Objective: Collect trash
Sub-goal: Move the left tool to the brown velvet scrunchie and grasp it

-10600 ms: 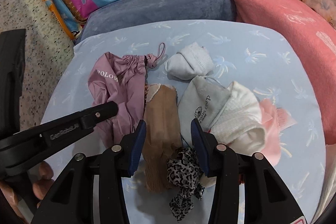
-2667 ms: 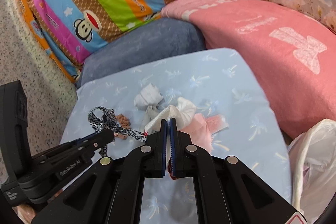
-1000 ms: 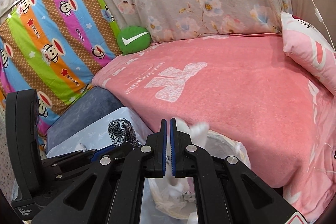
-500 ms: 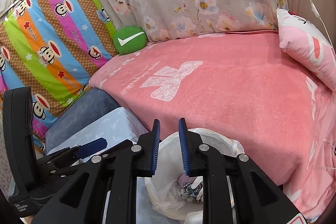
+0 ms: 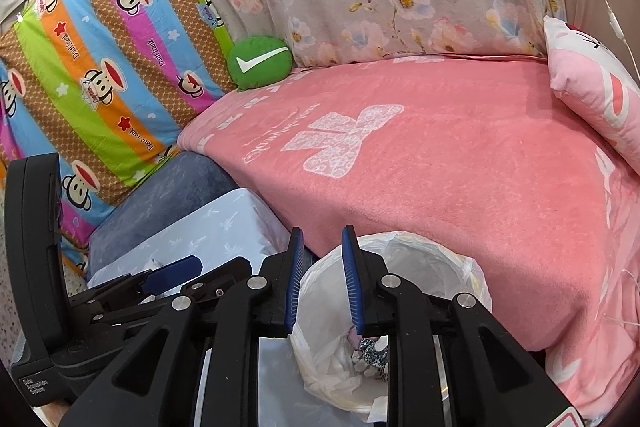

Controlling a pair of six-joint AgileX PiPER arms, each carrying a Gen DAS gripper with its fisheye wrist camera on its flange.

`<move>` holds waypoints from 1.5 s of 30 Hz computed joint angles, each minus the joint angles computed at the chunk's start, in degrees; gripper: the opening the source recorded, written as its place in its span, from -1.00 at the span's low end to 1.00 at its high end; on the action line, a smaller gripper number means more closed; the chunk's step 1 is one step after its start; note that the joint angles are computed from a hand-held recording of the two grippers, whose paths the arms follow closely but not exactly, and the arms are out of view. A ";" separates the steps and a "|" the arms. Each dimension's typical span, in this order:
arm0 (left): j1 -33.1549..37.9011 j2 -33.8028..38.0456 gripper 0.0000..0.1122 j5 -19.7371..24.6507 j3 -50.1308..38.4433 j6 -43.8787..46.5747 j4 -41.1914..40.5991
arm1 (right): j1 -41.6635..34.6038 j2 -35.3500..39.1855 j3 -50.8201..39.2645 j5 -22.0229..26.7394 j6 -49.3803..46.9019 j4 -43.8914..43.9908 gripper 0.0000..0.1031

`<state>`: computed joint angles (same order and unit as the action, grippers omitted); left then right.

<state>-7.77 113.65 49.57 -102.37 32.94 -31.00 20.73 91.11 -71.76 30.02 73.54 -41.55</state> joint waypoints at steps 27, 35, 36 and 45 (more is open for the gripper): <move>11.34 6.58 0.04 0.97 -0.11 -4.66 2.77 | 7.41 13.20 -11.37 1.75 -8.09 7.93 -0.38; 14.69 11.01 0.04 1.96 -2.90 -8.35 5.36 | 8.80 18.73 -16.56 2.52 -13.28 12.86 -0.38; 15.11 11.50 0.04 2.20 -3.22 -8.51 5.51 | 8.94 19.34 -17.13 2.58 -13.77 13.40 -0.38; 17.68 16.82 0.03 4.68 -7.96 -11.13 7.14 | 9.95 25.37 -23.31 4.19 -18.87 18.47 -0.38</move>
<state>9.92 130.47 54.25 -110.33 21.81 -23.86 30.68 116.48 -95.07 34.21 54.67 -23.09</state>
